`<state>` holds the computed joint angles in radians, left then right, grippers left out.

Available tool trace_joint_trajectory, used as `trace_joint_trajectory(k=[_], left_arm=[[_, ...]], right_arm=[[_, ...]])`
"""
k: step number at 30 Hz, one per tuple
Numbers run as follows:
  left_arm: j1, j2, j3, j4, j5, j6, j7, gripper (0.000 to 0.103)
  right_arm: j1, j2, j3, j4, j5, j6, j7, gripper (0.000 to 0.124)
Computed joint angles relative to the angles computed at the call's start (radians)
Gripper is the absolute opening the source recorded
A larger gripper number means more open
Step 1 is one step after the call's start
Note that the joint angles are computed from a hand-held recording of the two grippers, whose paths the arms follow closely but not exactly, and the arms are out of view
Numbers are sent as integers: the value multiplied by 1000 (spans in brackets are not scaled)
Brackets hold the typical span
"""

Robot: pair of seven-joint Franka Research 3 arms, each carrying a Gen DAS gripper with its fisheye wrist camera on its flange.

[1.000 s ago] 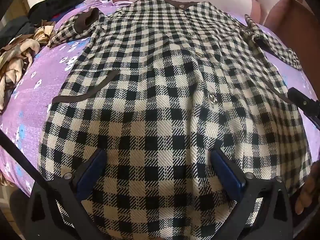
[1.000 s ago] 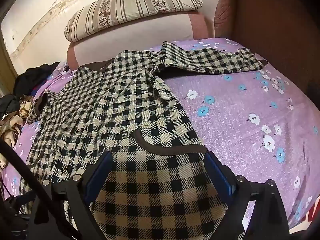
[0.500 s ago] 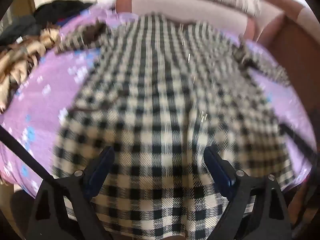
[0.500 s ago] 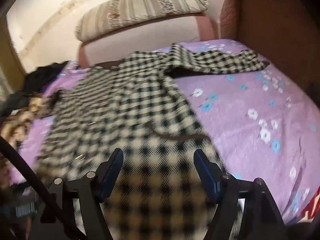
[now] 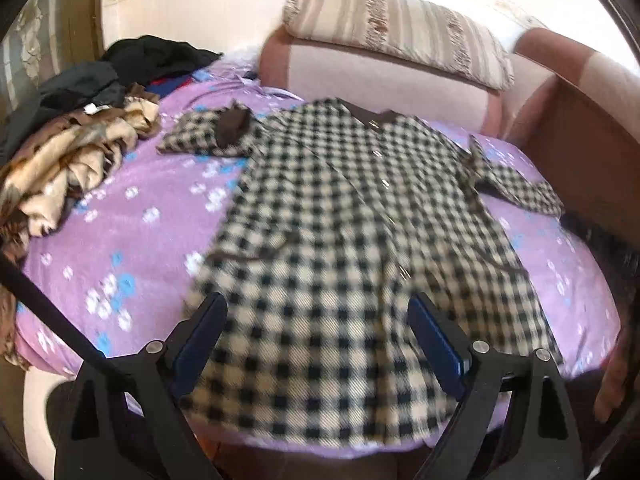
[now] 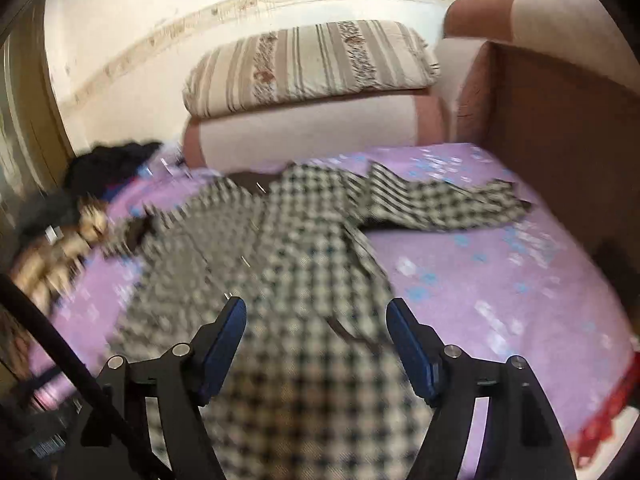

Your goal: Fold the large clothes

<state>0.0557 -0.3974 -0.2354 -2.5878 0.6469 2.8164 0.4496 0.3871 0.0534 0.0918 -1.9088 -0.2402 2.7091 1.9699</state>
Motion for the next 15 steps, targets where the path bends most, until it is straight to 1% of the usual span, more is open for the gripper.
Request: trace_joint_trajectory(k=[2, 3, 6, 8, 10, 11, 15], left_arm=[[-31, 13, 5, -5, -27, 23, 15, 91], [-50, 22, 17, -9, -46, 44, 36, 91], [-109, 48, 48, -2, -127, 57, 122, 91], [-111, 41, 37, -7, -144, 61, 130, 91], [-112, 27, 38, -14, -161, 61, 145, 91], [-105, 18, 29, -19, -161, 62, 139, 91], [-102, 4, 42, -19, -190, 51, 167, 91]], right_arm=[[1, -55, -1, -83, -68, -20, 68, 77], [-6, -74, 2, -113, -81, -31, 99, 77], [-32, -93, 8, -141, -10, -77, 97, 77], [-50, -143, 13, -201, -10, -75, 128, 77], [-67, -149, 21, -204, 0, -73, 133, 77], [-72, -166, 27, -226, -2, -64, 137, 77], [-77, -165, 42, -228, 24, -52, 88, 77]])
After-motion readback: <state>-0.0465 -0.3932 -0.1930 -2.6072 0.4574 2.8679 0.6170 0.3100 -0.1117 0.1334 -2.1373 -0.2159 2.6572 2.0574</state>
